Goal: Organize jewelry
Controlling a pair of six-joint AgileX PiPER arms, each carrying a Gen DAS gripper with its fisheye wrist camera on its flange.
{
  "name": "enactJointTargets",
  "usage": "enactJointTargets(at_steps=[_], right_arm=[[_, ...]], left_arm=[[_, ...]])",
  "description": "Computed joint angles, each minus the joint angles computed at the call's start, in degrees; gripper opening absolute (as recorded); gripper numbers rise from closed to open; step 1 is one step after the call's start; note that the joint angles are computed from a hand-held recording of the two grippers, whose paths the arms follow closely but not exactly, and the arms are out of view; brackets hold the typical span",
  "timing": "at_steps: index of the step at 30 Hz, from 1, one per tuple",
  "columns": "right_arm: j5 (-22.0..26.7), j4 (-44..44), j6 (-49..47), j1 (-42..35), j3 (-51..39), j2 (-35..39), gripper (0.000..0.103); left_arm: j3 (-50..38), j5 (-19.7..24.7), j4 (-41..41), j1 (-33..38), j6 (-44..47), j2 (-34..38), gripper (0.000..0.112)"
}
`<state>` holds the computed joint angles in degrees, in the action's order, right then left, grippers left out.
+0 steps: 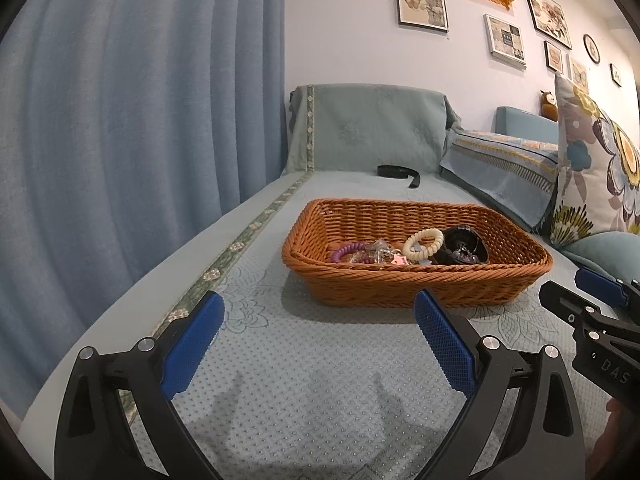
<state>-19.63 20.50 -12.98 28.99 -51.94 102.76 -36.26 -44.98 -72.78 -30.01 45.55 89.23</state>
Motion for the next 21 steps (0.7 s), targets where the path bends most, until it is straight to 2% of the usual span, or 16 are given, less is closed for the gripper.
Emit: enactJointTargets(at_steps=[21], right_arm=[[-0.18,-0.88,0.30,0.16,0.24,-0.24,0.058]], left_arm=[[0.22,0.54,0.80,0.78,-0.22,-0.09,0.093]])
